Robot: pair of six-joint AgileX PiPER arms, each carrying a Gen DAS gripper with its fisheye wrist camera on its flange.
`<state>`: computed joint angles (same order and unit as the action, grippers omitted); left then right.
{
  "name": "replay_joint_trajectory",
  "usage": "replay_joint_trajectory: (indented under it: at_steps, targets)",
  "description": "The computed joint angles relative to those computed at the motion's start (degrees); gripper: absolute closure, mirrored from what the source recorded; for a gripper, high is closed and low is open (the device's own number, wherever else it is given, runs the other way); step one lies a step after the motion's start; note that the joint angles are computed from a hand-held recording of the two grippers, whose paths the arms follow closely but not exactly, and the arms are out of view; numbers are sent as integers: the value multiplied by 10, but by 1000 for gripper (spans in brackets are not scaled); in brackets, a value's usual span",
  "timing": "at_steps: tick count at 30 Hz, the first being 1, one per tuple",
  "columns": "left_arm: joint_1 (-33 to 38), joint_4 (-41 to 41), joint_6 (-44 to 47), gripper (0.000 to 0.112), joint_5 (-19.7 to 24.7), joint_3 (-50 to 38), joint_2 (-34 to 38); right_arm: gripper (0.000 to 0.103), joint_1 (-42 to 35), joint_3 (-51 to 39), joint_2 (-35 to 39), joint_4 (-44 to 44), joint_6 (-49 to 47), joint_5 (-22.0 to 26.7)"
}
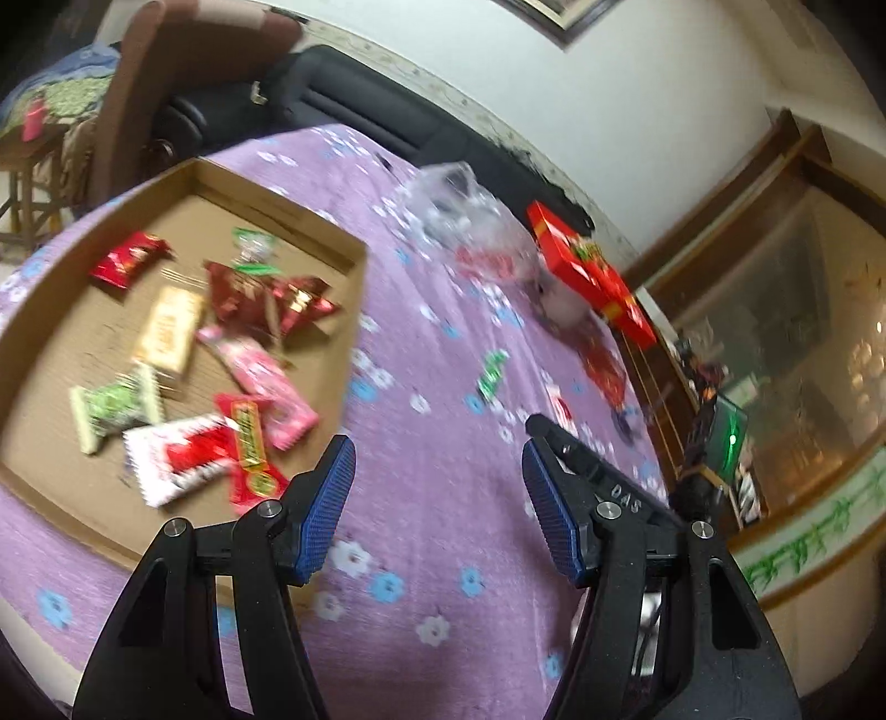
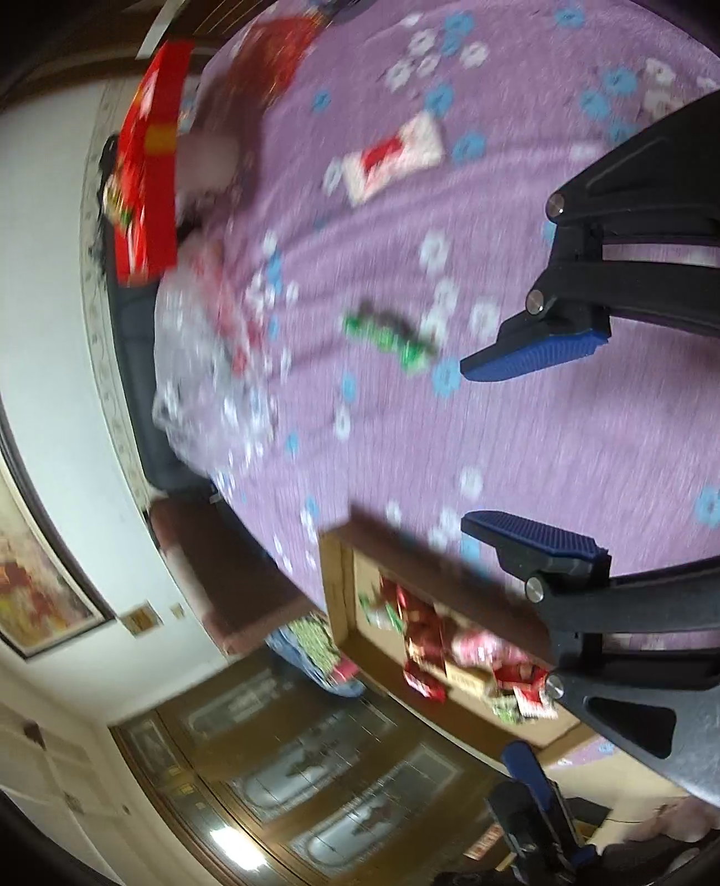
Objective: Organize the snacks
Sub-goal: 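Move both open tools back over the table toward the last snacks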
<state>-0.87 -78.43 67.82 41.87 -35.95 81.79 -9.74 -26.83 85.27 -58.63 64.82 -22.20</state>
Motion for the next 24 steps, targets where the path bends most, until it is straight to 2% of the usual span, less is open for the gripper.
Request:
replay_joint_trajectory:
  at_steps: [8,10,15,18,24]
  targets:
    - [-100,13,-38,50,-52,-16,23,51,-181,45,-38,-86,15,-59]
    - [-122,11,-38,50,-59,-21,35,51,-252,51,-47,-140,42,-85]
    - [-164,13,-45,50,-70,-31,64,51,-379,16,-20,-231,104,-119]
    - [-181,24,-58,50,-83,-34,65,50,-391,-40,28,-273,173,-117]
    - [-208,41,-80,50,-112,-32,61,50,-323,-165,138,-346,311,-87]
